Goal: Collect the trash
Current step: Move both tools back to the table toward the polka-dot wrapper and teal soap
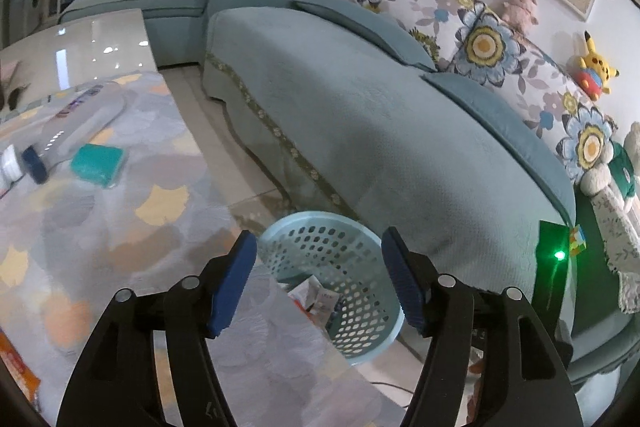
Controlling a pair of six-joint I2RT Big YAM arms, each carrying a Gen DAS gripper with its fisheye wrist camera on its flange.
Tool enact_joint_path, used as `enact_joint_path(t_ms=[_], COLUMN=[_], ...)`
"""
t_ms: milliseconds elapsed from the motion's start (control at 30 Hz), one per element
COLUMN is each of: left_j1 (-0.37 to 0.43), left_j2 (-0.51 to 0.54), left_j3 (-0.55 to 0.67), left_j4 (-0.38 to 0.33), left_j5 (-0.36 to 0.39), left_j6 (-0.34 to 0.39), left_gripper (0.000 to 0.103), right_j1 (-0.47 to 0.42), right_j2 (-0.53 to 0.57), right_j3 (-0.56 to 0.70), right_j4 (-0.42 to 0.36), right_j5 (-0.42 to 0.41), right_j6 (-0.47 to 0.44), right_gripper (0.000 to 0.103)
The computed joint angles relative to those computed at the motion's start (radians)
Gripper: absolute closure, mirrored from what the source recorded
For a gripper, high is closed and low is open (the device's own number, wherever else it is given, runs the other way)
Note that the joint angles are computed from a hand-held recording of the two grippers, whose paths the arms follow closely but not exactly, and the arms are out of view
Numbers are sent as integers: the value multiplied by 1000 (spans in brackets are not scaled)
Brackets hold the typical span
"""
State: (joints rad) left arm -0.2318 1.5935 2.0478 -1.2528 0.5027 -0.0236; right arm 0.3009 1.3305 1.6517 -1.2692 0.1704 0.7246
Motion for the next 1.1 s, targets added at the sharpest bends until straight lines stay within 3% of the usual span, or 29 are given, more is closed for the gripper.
enact_joint_path(t_ms=[300, 500, 733, 900, 1100], left_j1=[118, 270, 474, 562, 588], left_j2=[-26, -38, -35, 30, 110], left_j3=[37, 51, 37, 77, 95], left_j4=[13, 3, -8, -66, -129], left_j5=[49, 66, 60, 64, 73], left_j6=[-12, 15, 61, 90, 178], left_gripper=[40, 39, 33, 33, 29], right_j1=[123, 211, 309, 357, 325], right_j2=[60, 147, 277, 410, 614], right_j3=[151, 281, 433, 587, 850], right_j4=[22, 57, 55, -11, -98], right_j5=[95, 143, 138, 169, 127], right_j6=[-83, -158, -212, -239, -260], right_gripper=[36, 36, 36, 36, 37])
